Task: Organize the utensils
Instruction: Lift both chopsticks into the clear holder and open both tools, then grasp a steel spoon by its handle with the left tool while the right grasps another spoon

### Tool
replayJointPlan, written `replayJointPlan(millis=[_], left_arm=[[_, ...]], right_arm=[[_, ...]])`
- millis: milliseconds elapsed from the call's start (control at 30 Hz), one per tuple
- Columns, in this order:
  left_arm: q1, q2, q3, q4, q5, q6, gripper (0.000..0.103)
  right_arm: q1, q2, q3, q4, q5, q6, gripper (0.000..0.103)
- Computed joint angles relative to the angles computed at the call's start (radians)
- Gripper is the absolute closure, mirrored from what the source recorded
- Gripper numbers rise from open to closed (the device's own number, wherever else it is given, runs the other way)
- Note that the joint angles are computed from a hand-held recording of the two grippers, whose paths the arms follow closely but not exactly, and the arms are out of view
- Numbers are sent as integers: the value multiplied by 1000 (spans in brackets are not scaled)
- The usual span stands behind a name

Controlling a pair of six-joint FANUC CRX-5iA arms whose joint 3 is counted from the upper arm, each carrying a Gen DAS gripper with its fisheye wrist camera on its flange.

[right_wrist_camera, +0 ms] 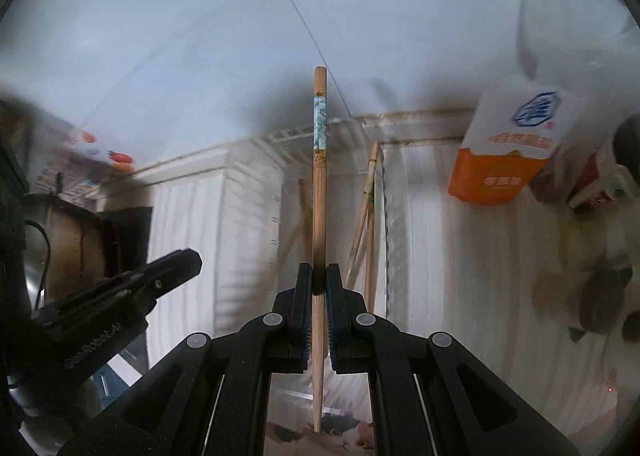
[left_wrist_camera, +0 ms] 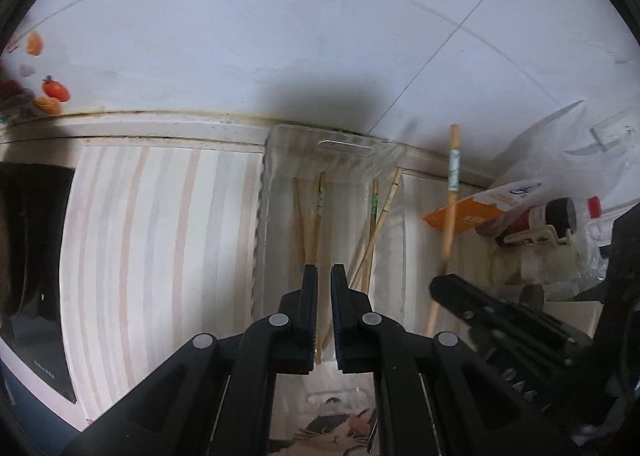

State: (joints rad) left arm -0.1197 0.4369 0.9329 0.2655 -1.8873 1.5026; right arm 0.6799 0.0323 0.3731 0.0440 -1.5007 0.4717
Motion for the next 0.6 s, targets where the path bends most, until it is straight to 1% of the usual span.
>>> replayJointPlan(millis=[100,167,200,267,333,367,400,433,467,500,567,600], left_arm=[[-9,6,-6,-14,7,-5,99],[-14,5,-5,-28,6,-12,97],[-15,3,-6,-41,7,-13,96],[-20,-10,-13,-79,9,-23,94],[-24,-35,-37,-118,29,-34,92],[-26,-68,-72,-153,55,-40,88],[-27,-86,-91,-174,70,-43,76],[-27,-118,-126,-199,99,-47,69],[-25,-162,-175,-224,141,-48,55],[-26,-191,-206,-243,167,-47,45],[-12,-251,-276,-253,227,-52,40],[-4,-279,-306,-259,254,-50,28]], right_arm=[[-30,32,12,-43,-11,28,96],[-61,63,36,-105,-35,56,96],[-59,67,37,-110,-47,51,96],[-58,50,5,-103,-33,44,92],[-49,20,-37,-75,-17,12,69],[-41,5,-55,-58,-7,-2,68],[-29,-15,-79,-33,-1,-21,68],[-16,-32,-96,-9,-4,-36,68],[-1,-55,-122,13,-2,-61,68],[16,-79,-144,32,-3,-87,68],[53,-127,-189,69,-9,-142,68],[70,-156,-213,83,-13,-168,65]])
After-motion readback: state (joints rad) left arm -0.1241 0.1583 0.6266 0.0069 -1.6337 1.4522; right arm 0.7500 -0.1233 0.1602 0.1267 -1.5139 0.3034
